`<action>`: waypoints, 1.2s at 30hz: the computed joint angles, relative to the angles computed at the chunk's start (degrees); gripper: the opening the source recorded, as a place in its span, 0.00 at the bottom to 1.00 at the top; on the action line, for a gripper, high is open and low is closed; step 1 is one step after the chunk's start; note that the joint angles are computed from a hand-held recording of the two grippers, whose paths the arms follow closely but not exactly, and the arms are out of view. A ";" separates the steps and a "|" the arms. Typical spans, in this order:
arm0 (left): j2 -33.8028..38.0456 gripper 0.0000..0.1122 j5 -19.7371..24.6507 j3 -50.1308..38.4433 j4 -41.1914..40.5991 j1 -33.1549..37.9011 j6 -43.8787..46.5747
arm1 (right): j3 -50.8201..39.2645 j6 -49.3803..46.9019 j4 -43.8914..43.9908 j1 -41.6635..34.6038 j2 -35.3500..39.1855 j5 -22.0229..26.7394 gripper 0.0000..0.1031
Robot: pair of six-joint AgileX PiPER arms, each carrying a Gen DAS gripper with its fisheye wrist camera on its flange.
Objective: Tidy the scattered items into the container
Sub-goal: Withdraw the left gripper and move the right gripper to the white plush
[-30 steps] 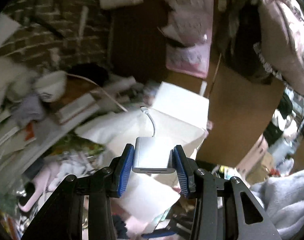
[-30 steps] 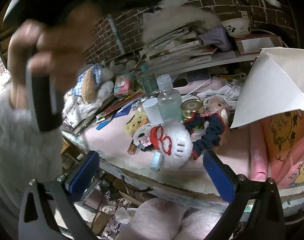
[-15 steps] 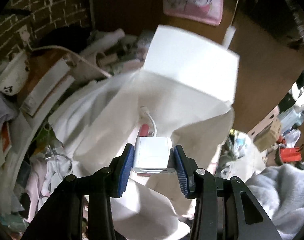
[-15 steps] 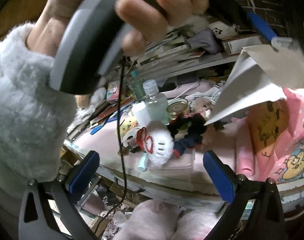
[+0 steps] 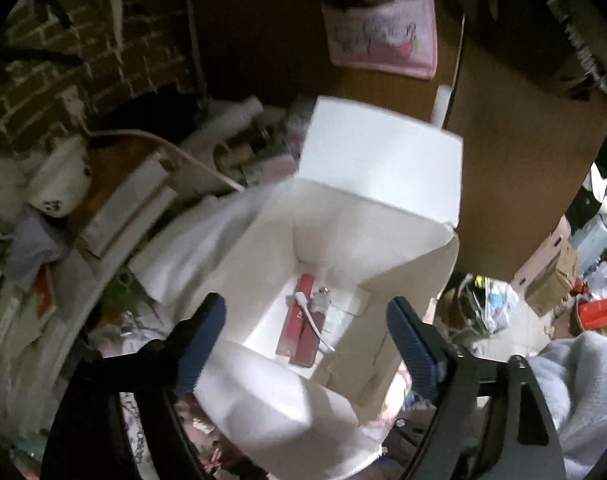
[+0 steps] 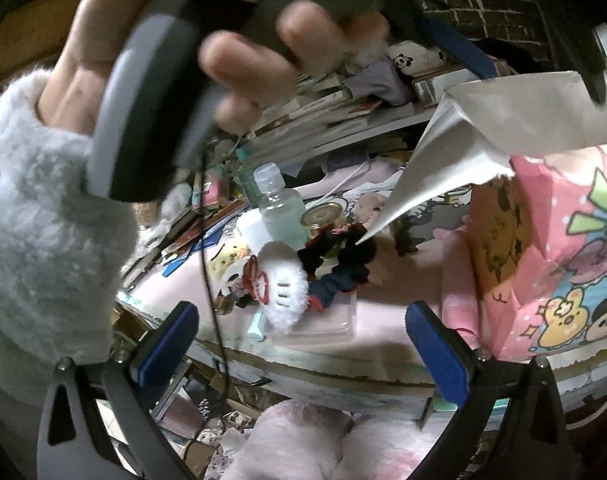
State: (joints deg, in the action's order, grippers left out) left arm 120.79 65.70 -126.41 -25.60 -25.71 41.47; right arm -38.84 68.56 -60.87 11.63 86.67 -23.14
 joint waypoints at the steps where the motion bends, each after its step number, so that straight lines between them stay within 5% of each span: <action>1: -2.57 0.80 -2.81 4.17 -1.11 0.64 1.51 | -0.01 -0.58 0.35 0.34 -0.10 0.47 1.00; 9: -20.68 0.80 -24.88 35.00 -10.32 7.40 12.25 | -0.37 -8.54 6.88 3.05 0.37 2.78 1.00; 11: -26.16 0.80 -32.81 44.53 -16.74 10.04 17.45 | -0.39 -12.73 10.28 3.80 0.43 3.25 1.00; 14: -31.77 0.81 -36.60 54.86 -31.78 15.50 30.85 | -1.12 -16.16 11.85 4.70 0.35 4.00 1.00; 21: -38.49 0.86 -32.98 72.63 -61.65 29.44 61.23 | -4.59 -16.80 6.56 5.74 2.41 3.85 0.99; 23: -39.64 0.86 -31.61 76.46 -66.56 32.60 66.72 | -5.77 -13.50 2.64 5.51 3.49 3.01 0.90; 30: -39.05 0.86 -21.45 84.65 -71.54 43.10 74.00 | -10.93 0.50 -12.62 5.16 8.28 2.38 0.60; 36: -37.71 0.86 -18.95 87.21 -70.99 46.35 75.32 | -14.01 5.32 -17.03 6.67 11.40 5.49 0.47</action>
